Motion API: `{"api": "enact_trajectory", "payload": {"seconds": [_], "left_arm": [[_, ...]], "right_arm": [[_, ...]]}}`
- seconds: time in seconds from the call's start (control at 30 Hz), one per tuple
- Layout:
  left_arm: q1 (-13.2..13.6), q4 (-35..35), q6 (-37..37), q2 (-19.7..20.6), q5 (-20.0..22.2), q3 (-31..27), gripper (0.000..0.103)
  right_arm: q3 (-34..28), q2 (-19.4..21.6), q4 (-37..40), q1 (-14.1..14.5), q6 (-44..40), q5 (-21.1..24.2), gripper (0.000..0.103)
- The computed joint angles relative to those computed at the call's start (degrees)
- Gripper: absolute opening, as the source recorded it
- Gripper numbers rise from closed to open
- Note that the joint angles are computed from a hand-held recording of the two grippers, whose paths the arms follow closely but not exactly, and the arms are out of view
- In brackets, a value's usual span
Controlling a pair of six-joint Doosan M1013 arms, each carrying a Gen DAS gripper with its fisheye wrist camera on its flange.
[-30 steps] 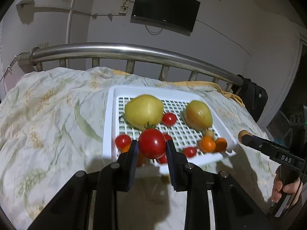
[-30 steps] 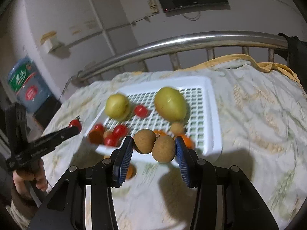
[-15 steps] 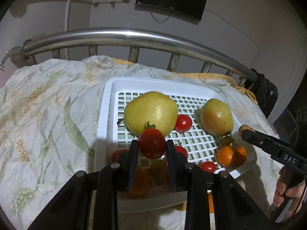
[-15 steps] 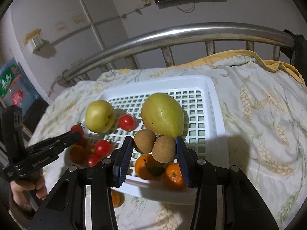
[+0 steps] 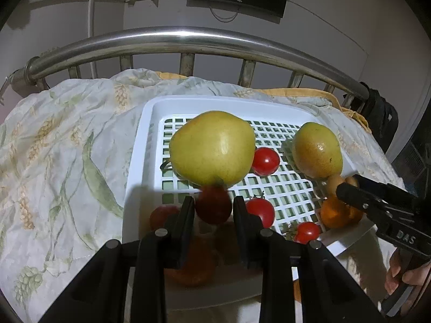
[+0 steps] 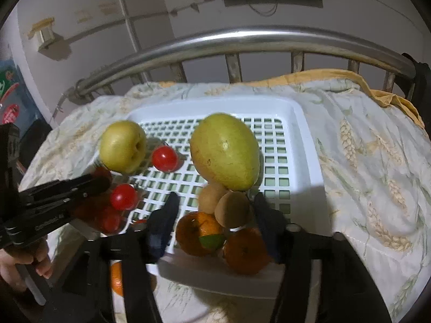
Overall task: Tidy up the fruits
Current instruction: 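Carry the tomato and two kiwis onto the white tray and release them, then withdraw both tools from the tray toward the remaining fruit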
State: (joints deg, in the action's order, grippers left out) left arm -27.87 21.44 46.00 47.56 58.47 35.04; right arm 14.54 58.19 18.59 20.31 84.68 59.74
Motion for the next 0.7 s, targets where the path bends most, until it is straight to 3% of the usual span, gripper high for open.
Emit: {"api": "enact_trajectory", "payload": {"seconds": [0.03,0.07,0.17,0.2,0.27,0.4,0.7], "left_arm": [[0.06,-0.43,-0.44,-0.77,-1.47,1.22,0.04],[0.04,-0.29,-1.13,-1.51,-2.95,2.37,0.055],[-0.63,5.12,-7.16,-5.13,-9.25,8.02,0.091],[-1.09,9.36,-11.39,-6.93,-12.4,11.07,0.094],[-1.66,13.75,-15.53,-8.89,-14.83,14.02,0.099],[-2.31,14.77,-16.23,-11.32,-16.69,17.27,0.099],[-3.4,5.21,-5.04,-11.93,-14.63,18.7,0.099]], "right_arm": [[4.65,-2.38,0.72,-0.06,-1.05,-3.6,0.073],[6.89,-3.59,1.27,-0.08,-1.57,-5.56,0.078],[15.14,-8.09,6.3,-0.69,-4.85,-12.2,0.083],[17.07,-9.19,7.78,-0.86,-5.78,-13.61,0.085],[21.72,-11.81,11.29,-1.19,-8.37,-16.98,0.086],[28.64,-15.75,18.65,-1.38,-16.87,-19.65,0.087],[32.67,-17.52,20.98,-0.2,-28.53,-12.44,0.087]]}}
